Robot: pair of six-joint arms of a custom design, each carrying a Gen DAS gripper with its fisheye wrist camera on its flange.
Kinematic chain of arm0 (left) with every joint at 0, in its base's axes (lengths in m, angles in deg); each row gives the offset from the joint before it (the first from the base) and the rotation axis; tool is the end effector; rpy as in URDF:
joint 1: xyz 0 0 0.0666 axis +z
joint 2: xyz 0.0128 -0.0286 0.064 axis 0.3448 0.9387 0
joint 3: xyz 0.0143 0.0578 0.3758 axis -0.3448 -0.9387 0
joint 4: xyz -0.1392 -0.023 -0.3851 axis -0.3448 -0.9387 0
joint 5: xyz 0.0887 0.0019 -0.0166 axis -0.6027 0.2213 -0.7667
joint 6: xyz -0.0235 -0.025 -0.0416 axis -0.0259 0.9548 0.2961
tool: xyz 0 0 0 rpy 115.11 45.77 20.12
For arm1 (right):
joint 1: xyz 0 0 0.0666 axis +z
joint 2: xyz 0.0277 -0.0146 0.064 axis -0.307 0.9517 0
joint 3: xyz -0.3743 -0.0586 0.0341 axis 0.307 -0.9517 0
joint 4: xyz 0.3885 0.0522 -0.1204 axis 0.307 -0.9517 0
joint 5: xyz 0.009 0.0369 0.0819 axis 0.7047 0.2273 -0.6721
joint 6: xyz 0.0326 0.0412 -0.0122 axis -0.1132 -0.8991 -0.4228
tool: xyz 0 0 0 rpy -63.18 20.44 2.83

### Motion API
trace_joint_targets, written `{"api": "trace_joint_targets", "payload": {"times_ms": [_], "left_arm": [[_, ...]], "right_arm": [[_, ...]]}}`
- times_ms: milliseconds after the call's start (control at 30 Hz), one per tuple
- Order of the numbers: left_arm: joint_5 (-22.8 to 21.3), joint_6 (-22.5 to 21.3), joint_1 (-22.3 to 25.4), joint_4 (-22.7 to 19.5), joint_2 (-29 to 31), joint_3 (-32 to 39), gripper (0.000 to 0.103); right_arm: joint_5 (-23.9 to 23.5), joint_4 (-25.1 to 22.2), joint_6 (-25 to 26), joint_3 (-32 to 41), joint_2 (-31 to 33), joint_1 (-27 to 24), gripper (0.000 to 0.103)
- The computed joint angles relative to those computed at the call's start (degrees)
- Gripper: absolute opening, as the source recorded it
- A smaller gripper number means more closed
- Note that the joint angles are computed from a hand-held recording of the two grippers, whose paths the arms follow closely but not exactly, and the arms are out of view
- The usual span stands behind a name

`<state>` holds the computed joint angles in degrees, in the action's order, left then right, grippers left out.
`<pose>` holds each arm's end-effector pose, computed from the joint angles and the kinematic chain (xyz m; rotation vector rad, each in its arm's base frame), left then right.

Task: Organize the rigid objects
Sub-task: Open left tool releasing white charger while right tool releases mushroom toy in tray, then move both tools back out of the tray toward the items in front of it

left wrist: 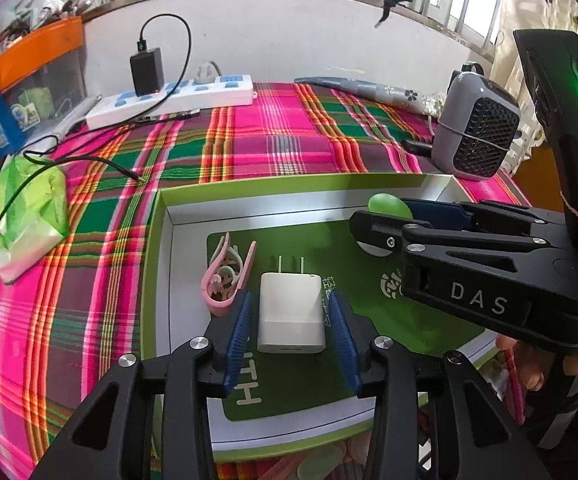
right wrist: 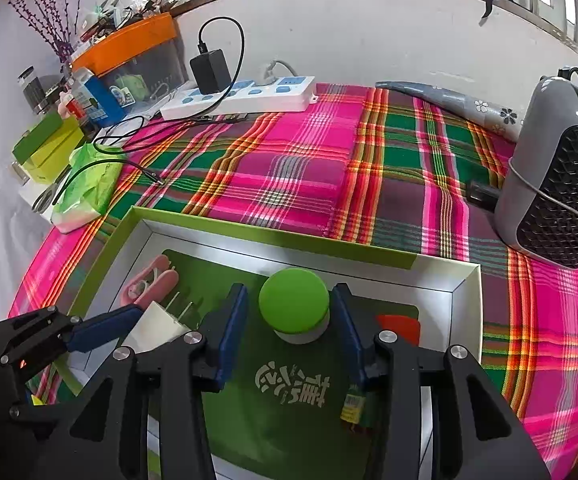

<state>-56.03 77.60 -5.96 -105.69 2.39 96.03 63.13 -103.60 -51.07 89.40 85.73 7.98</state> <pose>0.4382 -0.2200 0.3220 0.6213 2.4217 -0.3300 0.4411 0.2078 0.3244 0.0591 2.4808 0.2158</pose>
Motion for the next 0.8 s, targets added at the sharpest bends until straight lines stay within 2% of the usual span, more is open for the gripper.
{"api": "trace_joint_targets", "payload": {"times_ms": [433, 800], "left_arm": [[-0.9, 0.4, -0.5, 0.7, -4.4, -2.5, 0.040], [-1.8, 0.3, -0.7, 0.8, -10.1, -5.6, 0.040]], "right_arm": [[2.0, 0.5, -1.3, -1.5, -3.2, 1.4, 0.045], [5.3, 0.6, -3.5, -4.3, -8.4, 4.2, 0.046]]}}
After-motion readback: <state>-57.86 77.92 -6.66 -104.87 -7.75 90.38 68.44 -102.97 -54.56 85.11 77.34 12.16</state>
